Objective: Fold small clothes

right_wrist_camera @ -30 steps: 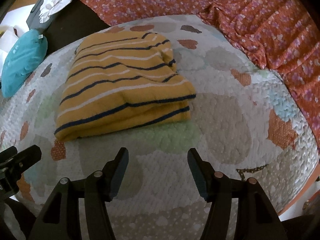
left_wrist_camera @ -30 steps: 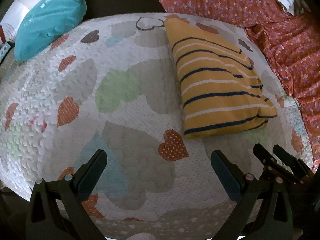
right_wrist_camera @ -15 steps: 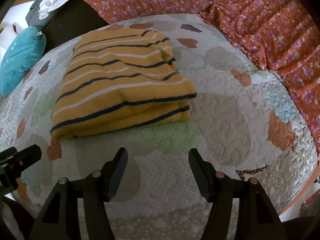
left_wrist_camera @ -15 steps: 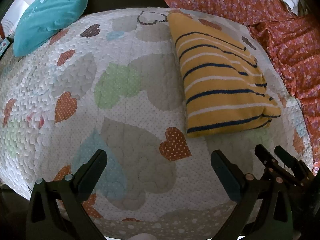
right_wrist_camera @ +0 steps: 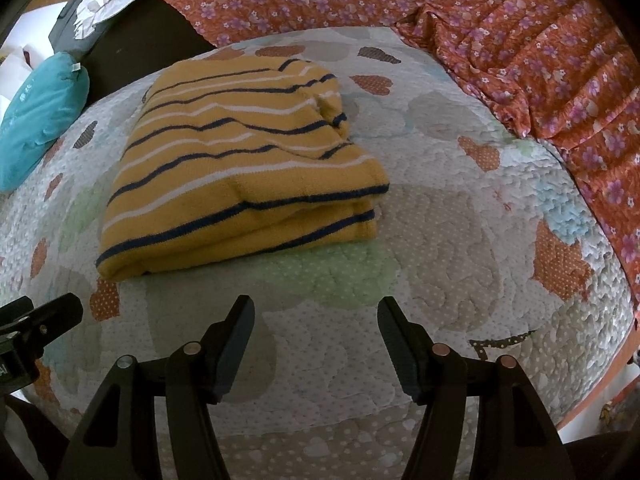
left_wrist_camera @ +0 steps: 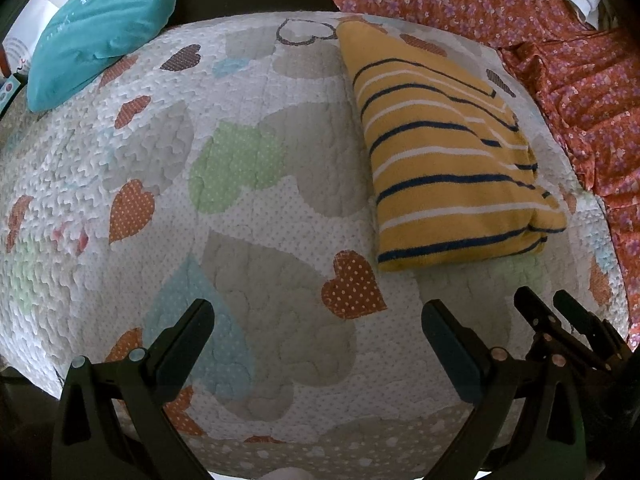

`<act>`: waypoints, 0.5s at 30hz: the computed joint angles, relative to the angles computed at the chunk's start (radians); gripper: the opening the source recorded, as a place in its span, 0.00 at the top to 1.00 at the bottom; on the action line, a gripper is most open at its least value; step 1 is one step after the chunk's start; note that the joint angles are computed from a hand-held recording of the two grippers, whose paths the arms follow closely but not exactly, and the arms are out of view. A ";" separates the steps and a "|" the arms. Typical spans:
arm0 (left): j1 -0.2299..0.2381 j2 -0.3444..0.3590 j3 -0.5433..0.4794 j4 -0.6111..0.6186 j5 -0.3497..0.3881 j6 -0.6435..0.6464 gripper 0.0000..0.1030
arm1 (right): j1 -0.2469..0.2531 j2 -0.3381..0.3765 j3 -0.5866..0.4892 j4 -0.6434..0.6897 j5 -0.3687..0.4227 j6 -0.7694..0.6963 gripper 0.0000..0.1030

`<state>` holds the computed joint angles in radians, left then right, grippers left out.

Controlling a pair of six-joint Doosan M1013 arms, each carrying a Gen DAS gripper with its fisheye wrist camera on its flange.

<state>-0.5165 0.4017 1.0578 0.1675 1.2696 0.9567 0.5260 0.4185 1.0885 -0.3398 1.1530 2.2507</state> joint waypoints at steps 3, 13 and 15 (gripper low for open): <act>0.001 0.000 0.000 -0.002 0.001 0.001 0.00 | -0.001 0.000 0.000 0.003 -0.001 -0.002 0.34; 0.007 0.002 -0.001 -0.026 0.007 0.007 0.00 | 0.000 0.000 0.000 0.001 0.001 0.001 0.33; 0.007 0.003 -0.001 -0.028 0.008 0.004 0.00 | 0.000 0.000 0.000 0.002 0.001 -0.001 0.33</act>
